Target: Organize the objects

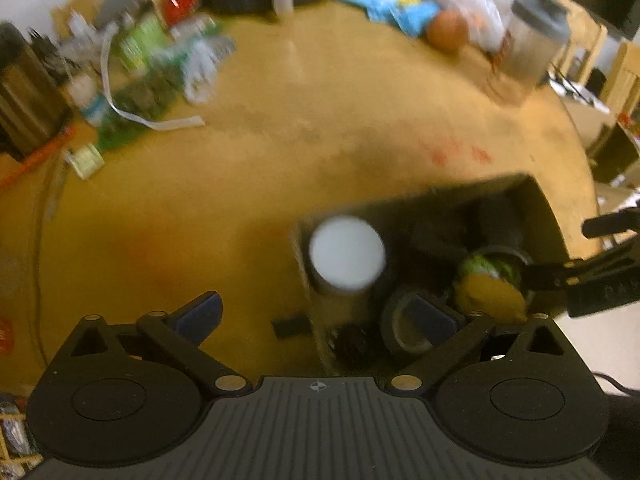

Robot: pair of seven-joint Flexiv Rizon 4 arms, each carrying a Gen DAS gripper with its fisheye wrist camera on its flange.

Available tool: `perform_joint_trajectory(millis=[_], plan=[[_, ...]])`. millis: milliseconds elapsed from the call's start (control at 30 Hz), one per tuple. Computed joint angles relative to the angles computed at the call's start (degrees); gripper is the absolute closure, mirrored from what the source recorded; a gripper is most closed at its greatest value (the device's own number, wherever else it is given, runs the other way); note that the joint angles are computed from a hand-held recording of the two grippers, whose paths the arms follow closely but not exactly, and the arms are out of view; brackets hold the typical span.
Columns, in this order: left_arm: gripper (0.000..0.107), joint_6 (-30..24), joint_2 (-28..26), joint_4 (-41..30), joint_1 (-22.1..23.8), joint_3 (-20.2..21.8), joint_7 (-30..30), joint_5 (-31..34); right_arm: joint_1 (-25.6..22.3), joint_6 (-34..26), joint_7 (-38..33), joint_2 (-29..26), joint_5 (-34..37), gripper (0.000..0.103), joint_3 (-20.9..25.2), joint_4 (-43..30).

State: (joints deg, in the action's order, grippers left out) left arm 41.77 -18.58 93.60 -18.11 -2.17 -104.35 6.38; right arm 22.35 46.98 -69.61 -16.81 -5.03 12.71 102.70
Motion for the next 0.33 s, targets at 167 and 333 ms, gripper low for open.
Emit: perform_joint_trajectory(millis=[167, 333], plan=[[0.004, -4.9, -0.8, 0.2, 1.2, -1.4, 2.5, -5.5, -0.2, -4.2, -0.4, -0.9, 1.4, 0.0, 0.2, -1.6], [0.004, -4.6, -0.7, 0.6, 0.9, -1.2, 2.6, -5.9, -0.5, -5.9, -1.2, -1.4, 3.4, 0.0, 0.4, -2.6]])
